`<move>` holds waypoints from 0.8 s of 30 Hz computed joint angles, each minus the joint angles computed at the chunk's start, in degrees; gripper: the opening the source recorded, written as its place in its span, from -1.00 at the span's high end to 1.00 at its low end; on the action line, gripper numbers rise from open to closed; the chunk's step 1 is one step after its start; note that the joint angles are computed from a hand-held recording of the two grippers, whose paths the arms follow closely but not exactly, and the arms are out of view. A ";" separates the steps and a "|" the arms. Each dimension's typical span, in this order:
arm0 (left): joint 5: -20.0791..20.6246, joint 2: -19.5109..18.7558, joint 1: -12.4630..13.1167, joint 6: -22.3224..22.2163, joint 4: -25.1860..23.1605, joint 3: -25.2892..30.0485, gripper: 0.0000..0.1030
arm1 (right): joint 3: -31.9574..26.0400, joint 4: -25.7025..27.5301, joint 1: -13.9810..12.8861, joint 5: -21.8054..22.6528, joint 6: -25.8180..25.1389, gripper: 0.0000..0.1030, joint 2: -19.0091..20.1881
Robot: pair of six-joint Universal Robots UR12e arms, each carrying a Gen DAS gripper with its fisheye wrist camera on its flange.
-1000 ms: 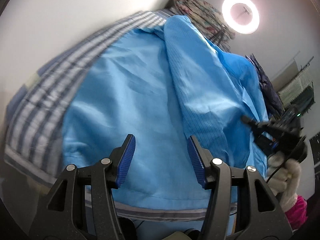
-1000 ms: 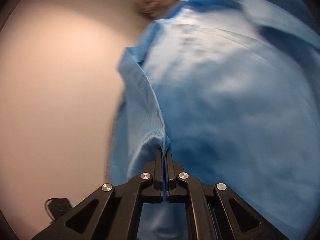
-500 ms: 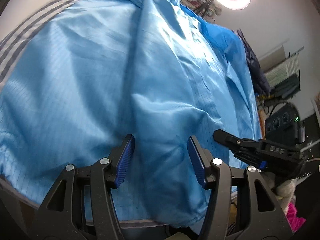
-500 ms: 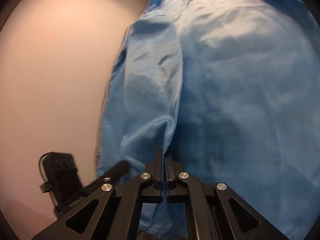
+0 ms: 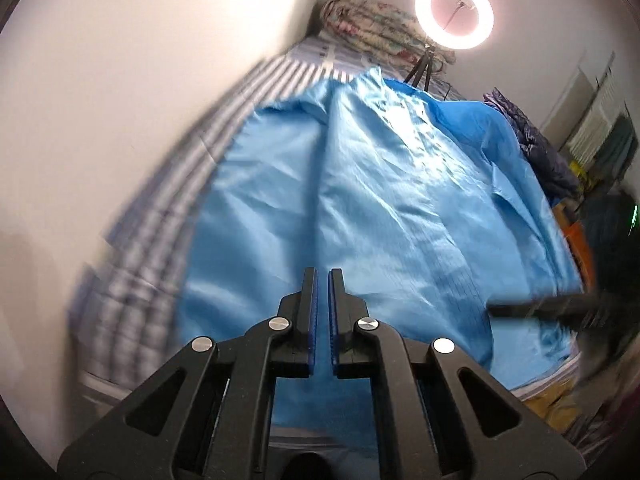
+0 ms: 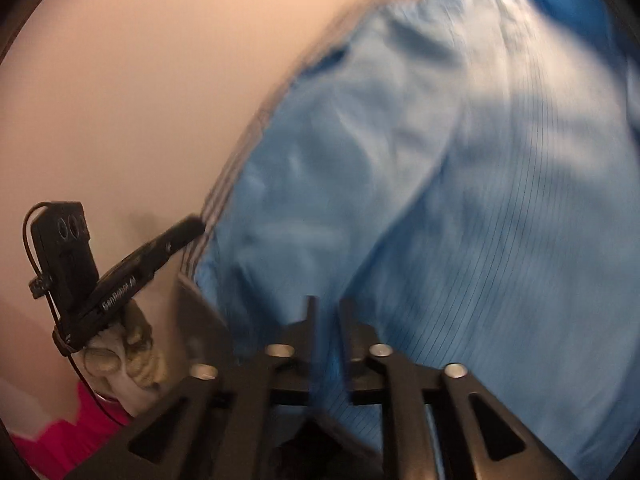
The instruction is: Fold large clothes
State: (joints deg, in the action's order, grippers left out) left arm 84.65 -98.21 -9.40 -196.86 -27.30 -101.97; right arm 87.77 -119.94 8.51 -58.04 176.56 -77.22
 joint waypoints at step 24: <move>-14.24 -2.00 1.82 -0.43 -0.58 -2.01 0.96 | -54.32 15.68 8.42 -20.93 -13.85 0.38 37.65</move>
